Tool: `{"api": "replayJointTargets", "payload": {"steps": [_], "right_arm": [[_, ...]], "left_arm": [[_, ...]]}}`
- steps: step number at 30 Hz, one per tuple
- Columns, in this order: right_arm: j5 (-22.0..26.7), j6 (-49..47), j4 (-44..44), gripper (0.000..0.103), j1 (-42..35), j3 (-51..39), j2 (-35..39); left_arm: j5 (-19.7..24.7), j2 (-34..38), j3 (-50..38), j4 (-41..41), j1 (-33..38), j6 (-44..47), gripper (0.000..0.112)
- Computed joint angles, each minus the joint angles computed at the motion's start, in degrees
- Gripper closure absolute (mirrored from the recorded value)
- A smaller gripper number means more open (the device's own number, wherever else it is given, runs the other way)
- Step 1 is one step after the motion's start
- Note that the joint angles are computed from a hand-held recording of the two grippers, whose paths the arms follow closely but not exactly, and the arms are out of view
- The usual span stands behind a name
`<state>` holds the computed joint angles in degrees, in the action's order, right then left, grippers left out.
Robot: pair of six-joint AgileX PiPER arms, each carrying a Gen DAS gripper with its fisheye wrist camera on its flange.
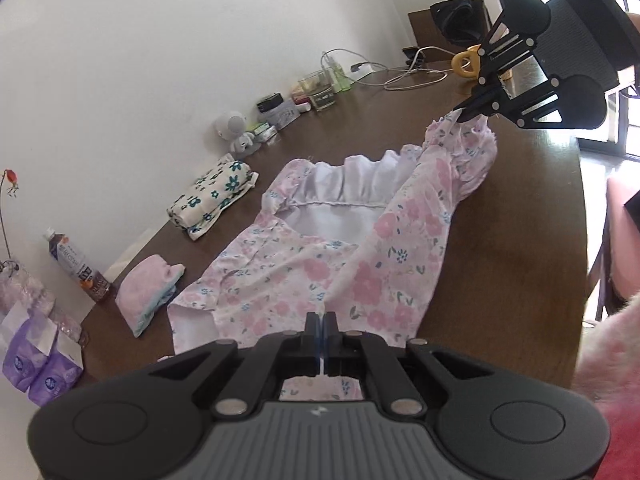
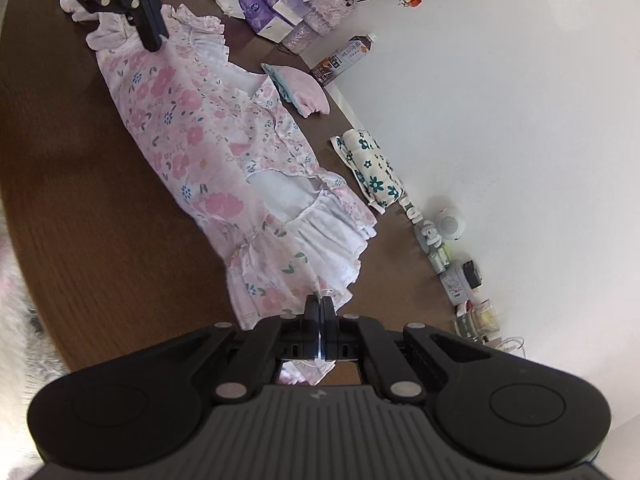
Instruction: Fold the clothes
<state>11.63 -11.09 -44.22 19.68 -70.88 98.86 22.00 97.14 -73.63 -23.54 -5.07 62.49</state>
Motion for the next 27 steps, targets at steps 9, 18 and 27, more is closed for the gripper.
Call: {"api": "replayJointTargets", "payload": {"steps": [9,18,27], "right_arm": [[0.91,4.28,-9.7,0.103,0.77,-14.72,14.87],[3.78,-10.63,7.67,0.103,0.08,-24.41,22.59],[4.77,-11.83,12.97,0.102,-0.57,-27.0,25.13]], "left_arm": [[1.33,9.07,-8.42,7.43,0.63,-8.9,0.111],[5.76,14.82,-14.99,7.6,1.61,-11.87,0.11],[5.1,15.05,-15.0,7.53,2.2,-15.14,0.099]]}}
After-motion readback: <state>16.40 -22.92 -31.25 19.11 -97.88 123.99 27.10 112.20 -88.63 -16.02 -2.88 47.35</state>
